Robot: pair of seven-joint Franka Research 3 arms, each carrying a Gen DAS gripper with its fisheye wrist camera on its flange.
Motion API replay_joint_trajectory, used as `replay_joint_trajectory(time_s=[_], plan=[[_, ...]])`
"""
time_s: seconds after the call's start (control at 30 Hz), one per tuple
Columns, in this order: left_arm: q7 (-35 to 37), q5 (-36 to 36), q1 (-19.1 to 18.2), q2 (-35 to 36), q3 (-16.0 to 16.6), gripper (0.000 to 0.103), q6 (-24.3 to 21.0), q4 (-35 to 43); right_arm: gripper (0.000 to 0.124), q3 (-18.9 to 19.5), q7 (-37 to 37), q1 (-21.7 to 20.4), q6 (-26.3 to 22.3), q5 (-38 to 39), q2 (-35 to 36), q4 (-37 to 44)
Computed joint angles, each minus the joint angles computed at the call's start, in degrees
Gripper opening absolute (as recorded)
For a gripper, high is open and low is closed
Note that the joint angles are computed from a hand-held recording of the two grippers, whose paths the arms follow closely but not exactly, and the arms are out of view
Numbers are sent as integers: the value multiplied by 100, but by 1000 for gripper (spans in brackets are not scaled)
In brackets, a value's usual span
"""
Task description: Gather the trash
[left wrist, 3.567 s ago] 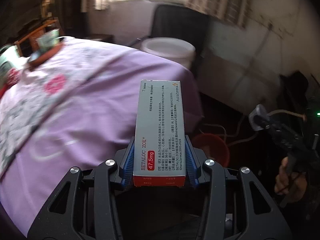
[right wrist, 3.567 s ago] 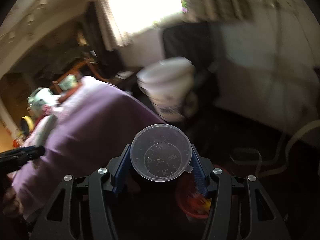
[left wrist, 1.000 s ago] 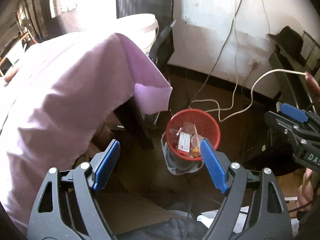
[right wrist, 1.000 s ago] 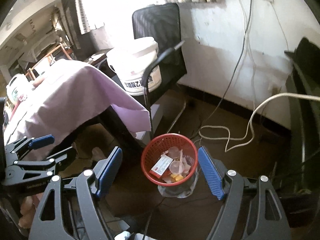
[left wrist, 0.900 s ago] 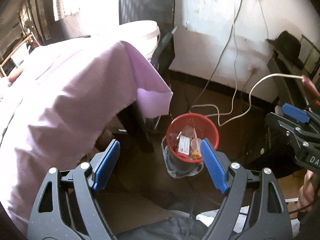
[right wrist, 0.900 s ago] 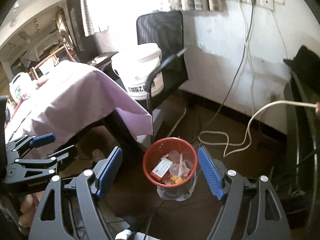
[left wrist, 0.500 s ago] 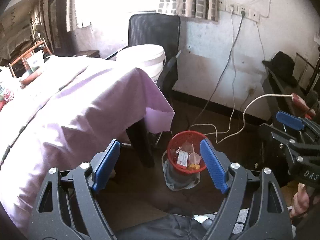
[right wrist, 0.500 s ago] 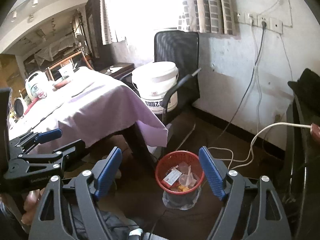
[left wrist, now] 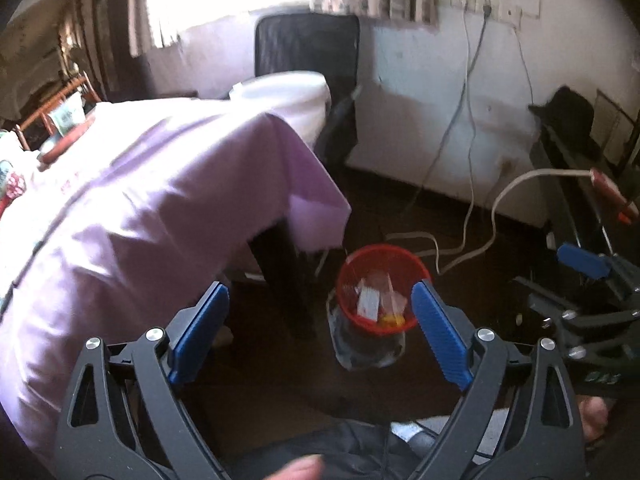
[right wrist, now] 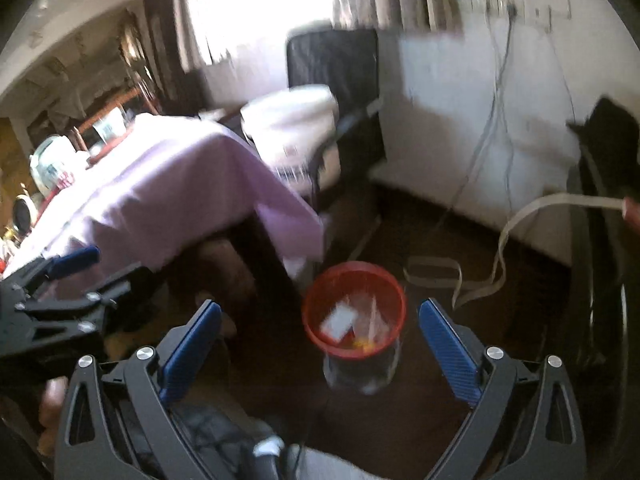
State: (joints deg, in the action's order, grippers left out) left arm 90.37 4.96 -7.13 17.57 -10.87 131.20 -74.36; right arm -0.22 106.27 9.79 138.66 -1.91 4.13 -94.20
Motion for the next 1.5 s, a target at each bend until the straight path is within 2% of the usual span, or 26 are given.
replay_joint_trajectory(time_s=[0.13,0.23,0.43,0.67,1.5], plan=[[19,113,-90,247,-4,90,-400,177,97,-36,165,-17,-429,-33,141,-47],[20,144,-147,471,-8,90,-695,394,97,-41,147,-36,-525,132,234,-45],[37,286,-227,601,2,90,-769,477,97,-76,260,9,-499,-90,265,-83],[82,272,-258,729,-3,90,-943,636,97,-94,275,-28,-551,-6,353,-20],[52,304,-282,881,19,90,-1140,843,97,-109,249,-41,-560,21,359,5]])
